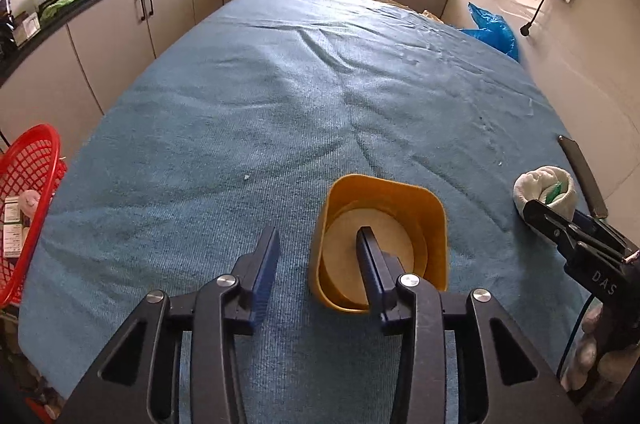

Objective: Collect trash
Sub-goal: 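Lift the orange container and white pouch off the table with both tools, then carry the orange container and white pouch toward the red basket with both tools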

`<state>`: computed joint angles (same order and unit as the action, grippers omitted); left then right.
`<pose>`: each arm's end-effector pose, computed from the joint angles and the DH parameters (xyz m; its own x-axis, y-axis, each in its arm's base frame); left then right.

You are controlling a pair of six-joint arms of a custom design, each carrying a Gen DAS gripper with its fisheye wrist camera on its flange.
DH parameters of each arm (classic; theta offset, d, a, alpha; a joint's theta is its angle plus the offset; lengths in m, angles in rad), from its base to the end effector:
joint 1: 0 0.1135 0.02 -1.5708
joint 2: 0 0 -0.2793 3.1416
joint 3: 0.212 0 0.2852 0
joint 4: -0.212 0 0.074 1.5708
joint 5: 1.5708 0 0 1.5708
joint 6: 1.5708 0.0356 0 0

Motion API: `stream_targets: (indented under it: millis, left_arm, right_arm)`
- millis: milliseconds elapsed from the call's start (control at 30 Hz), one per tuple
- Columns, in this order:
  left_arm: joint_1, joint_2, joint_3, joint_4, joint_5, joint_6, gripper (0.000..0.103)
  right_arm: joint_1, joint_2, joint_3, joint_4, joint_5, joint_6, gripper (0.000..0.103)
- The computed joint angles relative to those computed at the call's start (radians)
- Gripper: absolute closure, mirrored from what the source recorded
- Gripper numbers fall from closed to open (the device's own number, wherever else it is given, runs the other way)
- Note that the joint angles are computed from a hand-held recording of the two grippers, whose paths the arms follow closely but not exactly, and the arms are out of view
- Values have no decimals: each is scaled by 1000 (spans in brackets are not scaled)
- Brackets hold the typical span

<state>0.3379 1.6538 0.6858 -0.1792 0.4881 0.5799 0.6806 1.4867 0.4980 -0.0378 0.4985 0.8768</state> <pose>0.2829 0.0817 0.1001 -0.7802 0.2388 -0.5781 0.3785 0.9161 -0.1324 0.2085 0.1469 0.1019 -0.7022 0.3002 -0.6456 0.2807 0.9501 0.1364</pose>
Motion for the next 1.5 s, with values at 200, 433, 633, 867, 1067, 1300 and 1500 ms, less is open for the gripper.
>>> stream_targets:
  millis: [200, 433, 633, 867, 1067, 1300, 1500]
  left_arm:
    - [26, -30, 6, -66, 31, 37, 96]
    - [101, -107, -16, -96, 60, 72, 96]
    - [179, -167, -19, -120, 88, 98, 96]
    - [269, -230, -26, -119, 129, 126, 96]
    - [333, -237, -10, -125, 155, 148, 96]
    - [404, -204, 32, -121, 173, 150, 96]
    - [458, -158, 83, -122, 187, 150, 96]
  right_arm:
    - [65, 35, 65, -102, 83, 49, 60]
    - [163, 30, 107, -160, 144, 76, 65]
    - [237, 43, 160, -195, 166, 89, 65]
    - [295, 101, 237, -197, 161, 73, 65]
    - [312, 138, 286, -185, 148, 43, 65]
    - [324, 191, 362, -184, 139, -1, 65]
    - [333, 242, 431, -179, 124, -32, 65]
